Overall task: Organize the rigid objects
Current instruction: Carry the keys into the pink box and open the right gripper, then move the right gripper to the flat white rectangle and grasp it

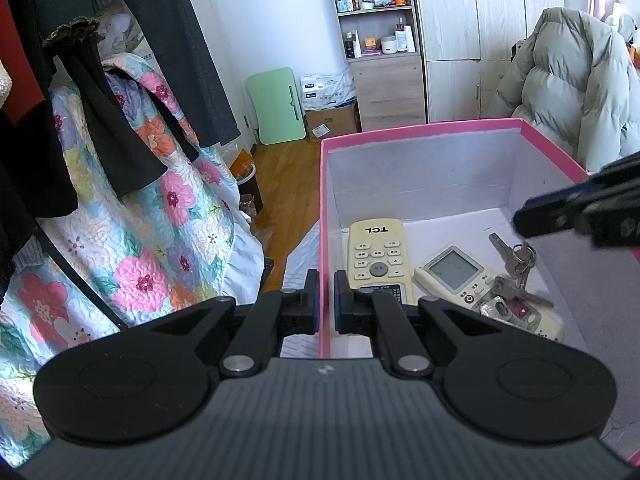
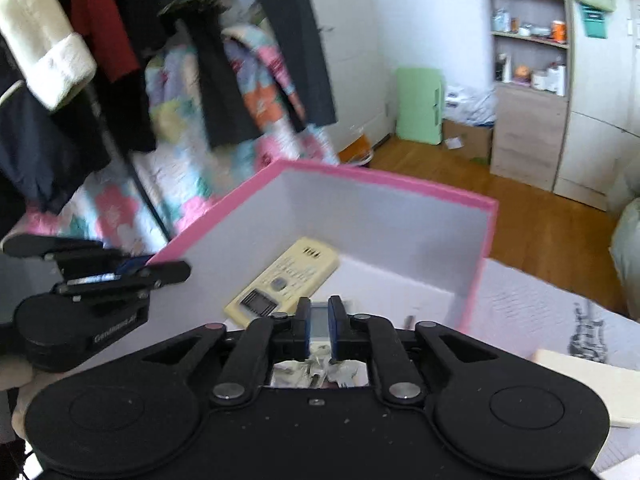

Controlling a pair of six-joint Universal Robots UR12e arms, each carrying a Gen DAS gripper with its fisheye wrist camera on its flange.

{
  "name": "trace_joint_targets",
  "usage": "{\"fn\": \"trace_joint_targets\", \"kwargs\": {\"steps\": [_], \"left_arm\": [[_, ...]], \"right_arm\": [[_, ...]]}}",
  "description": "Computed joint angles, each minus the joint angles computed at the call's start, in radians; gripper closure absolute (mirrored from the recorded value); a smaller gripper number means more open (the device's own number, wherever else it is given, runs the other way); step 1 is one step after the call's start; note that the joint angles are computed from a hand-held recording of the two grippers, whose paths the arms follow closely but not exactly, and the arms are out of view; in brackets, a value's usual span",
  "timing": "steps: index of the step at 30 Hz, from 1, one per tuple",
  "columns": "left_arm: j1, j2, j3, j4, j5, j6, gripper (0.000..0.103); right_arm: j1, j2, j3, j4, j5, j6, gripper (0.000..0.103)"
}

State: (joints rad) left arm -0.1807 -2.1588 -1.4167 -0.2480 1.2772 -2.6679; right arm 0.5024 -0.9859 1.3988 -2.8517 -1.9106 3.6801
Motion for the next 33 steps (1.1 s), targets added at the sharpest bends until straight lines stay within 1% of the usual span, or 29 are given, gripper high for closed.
{"fn": "trace_joint_targets", "kwargs": {"steps": [1, 6, 8, 10, 12, 13, 15, 16, 19, 20, 21, 24, 28, 30, 31, 33], "left_arm": [[-0.001, 0.0, 0.001, 0.0, 0.001, 0.0, 0.097], [0.0, 0.0, 0.0, 0.0, 0.001, 0.001, 0.097], [0.0, 0.0, 0.0, 0.0, 0.0, 0.002, 0.097], [0.0, 0.0, 0.0, 0.001, 0.001, 0.001, 0.097], [0.001, -0.001, 0.001, 0.002, -0.003, 0.003, 0.097], [0.001, -0.001, 0.002, 0.002, -0.001, 0.004, 0.097], [-0.001, -0.001, 0.001, 0.003, 0.005, 0.012, 0.097], [-0.002, -0.001, 0.002, 0.002, 0.008, 0.013, 0.097], [-0.002, 0.0, 0.002, 0.003, 0.009, 0.013, 0.097], [-0.002, 0.0, 0.002, 0.002, 0.01, 0.012, 0.097], [-0.002, 0.0, 0.002, 0.002, 0.009, 0.013, 0.097], [-0.002, 0.0, 0.003, 0.001, 0.011, 0.013, 0.097], [-0.004, -0.001, 0.004, -0.002, 0.018, 0.02, 0.097], [-0.004, -0.001, 0.005, -0.006, 0.015, 0.023, 0.097], [-0.004, -0.001, 0.005, -0.007, 0.016, 0.025, 0.097], [-0.004, -0.001, 0.006, -0.009, 0.02, 0.027, 0.097]], "right_arm": [[-0.001, -0.012, 0.018, -0.022, 0.0, 0.012, 0.085], [-0.004, -0.084, 0.124, -0.095, 0.008, 0.069, 0.077], [0.0, -0.121, 0.168, -0.083, -0.015, 0.086, 0.077], [0.008, -0.148, 0.194, -0.035, -0.073, 0.092, 0.077], [0.008, -0.181, 0.233, -0.002, -0.096, 0.126, 0.075], [0.007, -0.2, 0.257, 0.013, -0.105, 0.155, 0.073], [0.004, -0.237, 0.307, 0.039, -0.122, 0.229, 0.067], [0.002, -0.253, 0.331, 0.051, -0.126, 0.269, 0.066], [-0.003, -0.288, 0.388, 0.093, -0.13, 0.392, 0.063], [-0.005, -0.295, 0.404, 0.105, -0.126, 0.43, 0.059], [-0.008, -0.297, 0.414, 0.11, -0.119, 0.46, 0.055], [-0.02, -0.294, 0.443, 0.105, -0.087, 0.544, 0.051], [-0.036, -0.274, 0.454, 0.108, -0.055, 0.62, 0.05], [-0.035, -0.262, 0.443, 0.128, -0.068, 0.608, 0.047], [-0.029, -0.253, 0.431, 0.143, -0.091, 0.588, 0.045], [-0.028, -0.24, 0.412, 0.164, -0.109, 0.561, 0.042]]}}
